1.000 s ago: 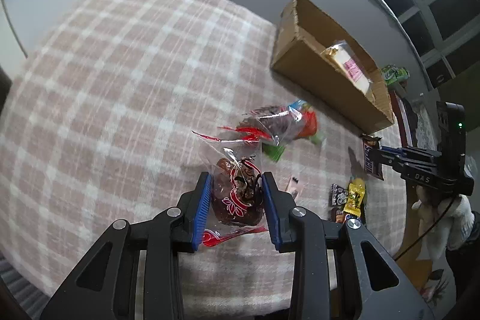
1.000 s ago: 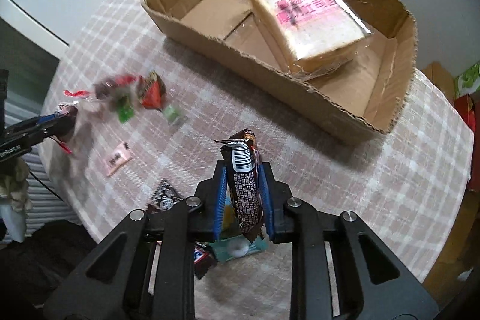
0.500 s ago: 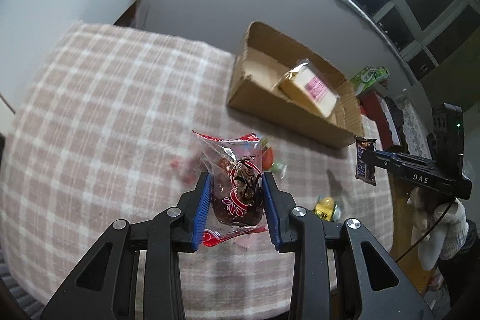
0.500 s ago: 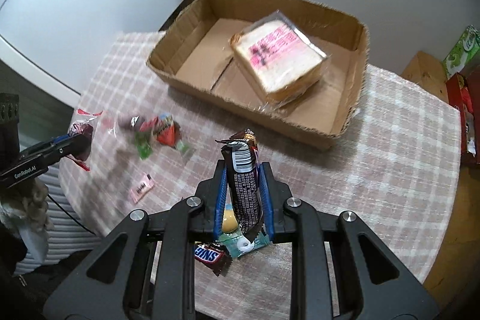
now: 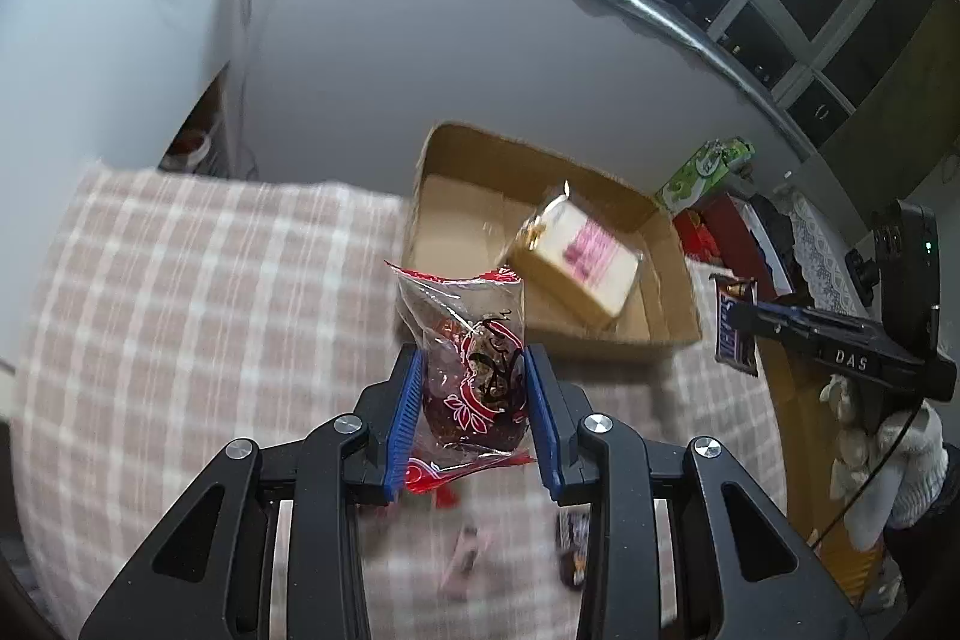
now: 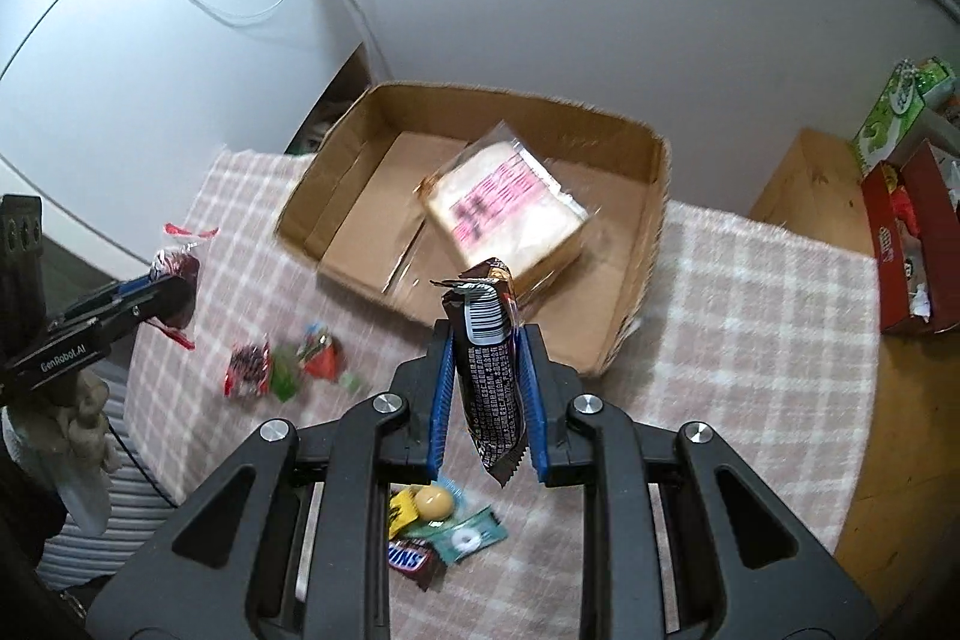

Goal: Organize snacks
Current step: 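Carry the Snickers bar and red candy bag into the box and release both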

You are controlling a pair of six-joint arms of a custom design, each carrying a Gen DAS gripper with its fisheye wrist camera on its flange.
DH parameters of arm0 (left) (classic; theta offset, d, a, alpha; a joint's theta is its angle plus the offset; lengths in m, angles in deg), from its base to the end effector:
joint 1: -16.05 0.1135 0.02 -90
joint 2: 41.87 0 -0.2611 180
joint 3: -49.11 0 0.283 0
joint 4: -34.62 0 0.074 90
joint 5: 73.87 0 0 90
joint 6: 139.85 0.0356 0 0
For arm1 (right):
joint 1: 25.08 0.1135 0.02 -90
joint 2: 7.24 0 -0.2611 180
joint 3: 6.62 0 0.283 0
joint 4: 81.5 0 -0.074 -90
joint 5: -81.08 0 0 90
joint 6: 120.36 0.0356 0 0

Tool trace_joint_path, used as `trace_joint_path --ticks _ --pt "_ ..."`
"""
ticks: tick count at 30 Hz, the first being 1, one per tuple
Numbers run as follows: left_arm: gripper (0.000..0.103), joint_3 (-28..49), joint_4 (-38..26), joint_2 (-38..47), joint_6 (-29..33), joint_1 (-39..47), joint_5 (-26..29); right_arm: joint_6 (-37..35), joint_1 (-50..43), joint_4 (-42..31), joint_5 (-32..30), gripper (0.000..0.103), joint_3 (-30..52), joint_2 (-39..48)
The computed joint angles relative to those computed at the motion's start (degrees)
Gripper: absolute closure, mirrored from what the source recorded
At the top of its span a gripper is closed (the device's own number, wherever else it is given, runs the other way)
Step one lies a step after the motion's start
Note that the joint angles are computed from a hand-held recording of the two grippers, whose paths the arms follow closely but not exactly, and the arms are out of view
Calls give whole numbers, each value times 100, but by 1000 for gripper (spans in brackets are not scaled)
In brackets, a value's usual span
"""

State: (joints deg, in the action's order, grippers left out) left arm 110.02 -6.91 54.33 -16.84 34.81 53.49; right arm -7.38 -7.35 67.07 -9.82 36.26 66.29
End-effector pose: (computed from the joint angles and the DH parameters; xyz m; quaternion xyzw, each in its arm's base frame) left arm 0.2934 0.0768 0.1100 0.1532 0.9292 -0.2388 0.2367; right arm 0.2292 0.0739 0.1228 0.0426 0.9695 0.0911 0.2235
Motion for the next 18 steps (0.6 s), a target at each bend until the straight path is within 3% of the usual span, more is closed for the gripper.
trace_joint_path --ticks 6,18 --pt "71 335 405 340 -476 -603 -140 -175 -381 117 -49 81 242 407" --pt "71 772 777 1007 -723 -1372 -675 -341 -699 586 -131 81 791 1711"
